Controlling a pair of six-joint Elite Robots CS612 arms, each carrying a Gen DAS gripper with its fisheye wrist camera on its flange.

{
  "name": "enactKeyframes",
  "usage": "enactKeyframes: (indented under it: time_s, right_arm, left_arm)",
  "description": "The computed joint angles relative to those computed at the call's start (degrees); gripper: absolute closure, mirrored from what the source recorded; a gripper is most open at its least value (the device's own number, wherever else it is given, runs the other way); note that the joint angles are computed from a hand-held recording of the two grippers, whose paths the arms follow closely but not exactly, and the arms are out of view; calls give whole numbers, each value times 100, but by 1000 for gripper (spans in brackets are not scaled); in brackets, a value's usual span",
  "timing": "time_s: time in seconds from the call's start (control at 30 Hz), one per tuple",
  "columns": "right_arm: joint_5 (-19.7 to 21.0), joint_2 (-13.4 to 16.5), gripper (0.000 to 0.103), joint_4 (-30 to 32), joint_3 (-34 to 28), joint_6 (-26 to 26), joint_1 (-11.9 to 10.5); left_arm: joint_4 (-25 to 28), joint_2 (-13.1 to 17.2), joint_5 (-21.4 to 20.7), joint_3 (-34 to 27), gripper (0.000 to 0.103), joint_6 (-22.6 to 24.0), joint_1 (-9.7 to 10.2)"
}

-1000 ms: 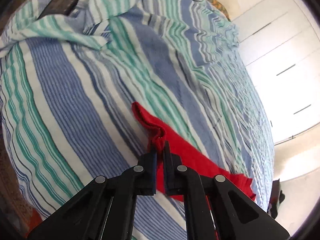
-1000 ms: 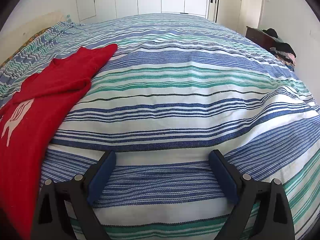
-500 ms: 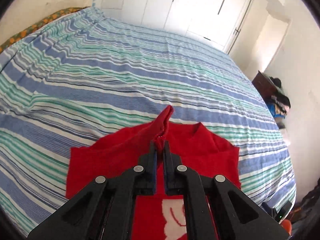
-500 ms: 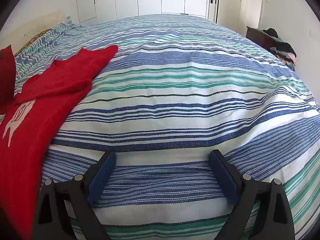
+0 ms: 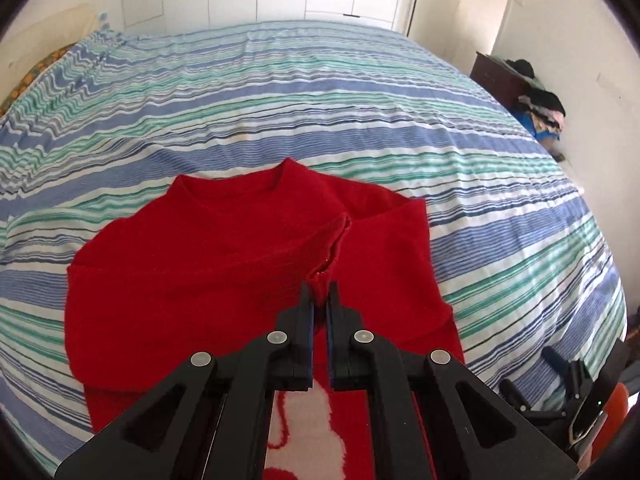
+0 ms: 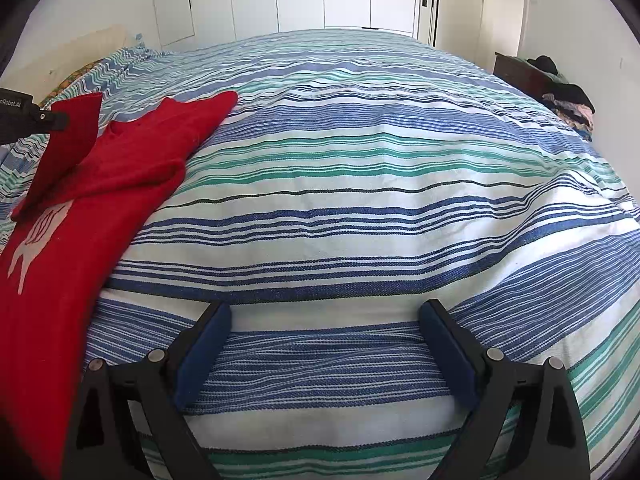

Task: Fold small clothes

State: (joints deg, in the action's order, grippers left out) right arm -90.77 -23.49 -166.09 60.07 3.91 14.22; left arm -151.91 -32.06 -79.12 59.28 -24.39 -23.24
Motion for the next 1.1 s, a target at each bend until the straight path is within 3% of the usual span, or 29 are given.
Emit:
enactKeyframes:
  time_s: [0.17,0.27,0.3,0.37,0.43,0.53,0.67,0.8,0.9,1.1]
  right_arm:
    - [-6,6,8,9,-14,-5,4]
    - [-4,7,8,9,-15,-4,4]
    - [-4,7,8,9,-15,-4,4]
    - [-4,7,8,16,-19,-4,4]
    - [-4,5,8,12,-13,-3,4]
    - [-1,5,8,5,-11,-2,3]
    - [4,24,8,-1,-37,-5,6]
    - [-29,41,7,-9,-57,-13,16]
    - [-58,50,7,-16,-69,-27,23]
    - [-118,47,7,-69,-47,-35,32]
  left_arm:
    - [71,131,-21,-277,101,78,-58]
    - [573,276,-26,-523,95,213,-100]
    - [799,306,11,-577,90,237,-118]
    - [947,266,154,-477,64,332,-168]
    - [468,52,394,-1,45,441,-221]
    - [-403,-396,492,909,31,366,-181]
    - [-718,-854,601,1862,29,-349,129]
    - [-705,-1044,429,2389,30,-1089,558]
    - [-1024,-1026,326,2543,30,-976,696]
    - [-807,-712,434,2108,30,-373,675]
